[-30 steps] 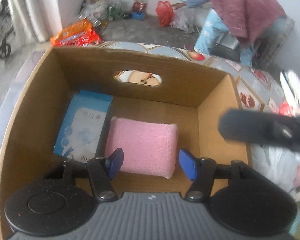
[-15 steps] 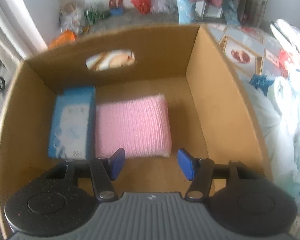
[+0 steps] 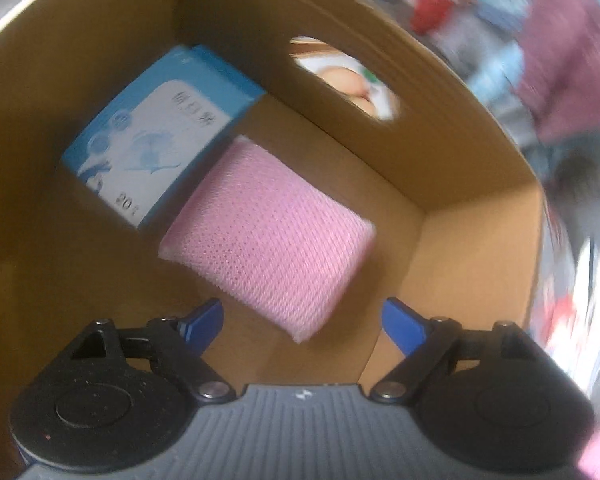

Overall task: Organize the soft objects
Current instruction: 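Release the pink sponge into the box beside the bandage box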

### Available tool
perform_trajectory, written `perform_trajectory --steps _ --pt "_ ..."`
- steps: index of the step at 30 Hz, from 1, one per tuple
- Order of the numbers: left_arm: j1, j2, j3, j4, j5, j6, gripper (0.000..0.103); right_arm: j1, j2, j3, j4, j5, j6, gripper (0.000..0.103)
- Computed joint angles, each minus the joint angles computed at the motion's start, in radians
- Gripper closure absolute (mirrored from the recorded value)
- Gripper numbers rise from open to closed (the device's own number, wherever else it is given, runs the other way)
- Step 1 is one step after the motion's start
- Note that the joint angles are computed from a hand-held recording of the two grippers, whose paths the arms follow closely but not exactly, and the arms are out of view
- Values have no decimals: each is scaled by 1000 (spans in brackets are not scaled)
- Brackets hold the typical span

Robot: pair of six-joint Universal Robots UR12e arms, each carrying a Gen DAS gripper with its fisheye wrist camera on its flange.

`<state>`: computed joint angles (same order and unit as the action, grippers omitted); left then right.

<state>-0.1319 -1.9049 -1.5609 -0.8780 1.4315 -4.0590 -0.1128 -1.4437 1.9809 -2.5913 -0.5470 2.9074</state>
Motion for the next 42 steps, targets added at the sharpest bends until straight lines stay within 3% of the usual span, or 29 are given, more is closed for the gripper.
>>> perform_trajectory --steps 5,8,10,16,21,25,34,38,42 --pt "-24 -32 47 -67 112 -163 15 -22 2 14 -16 29 2 55" --pt "-42 -59 88 -120 175 -165 18 -31 3 13 -27 36 13 55" --pt "-59 -71 110 -140 219 -115 23 -41 4 16 -22 43 12 55" --pt "-91 -99 152 -154 302 151 28 -54 5 21 -40 39 38 55" --pt "-104 -108 167 -155 325 375 32 -56 3 24 -30 36 27 55" --pt "-124 -110 169 -152 416 541 32 -55 6 25 -37 30 32 54" --pt "-120 -100 136 -81 465 780 33 -54 8 28 -30 15 31 53" --pt "-112 -88 120 -107 470 768 29 -55 8 30 -26 12 28 52" --pt "-88 -58 102 -110 402 693 21 -55 9 29 -28 8 33 51"
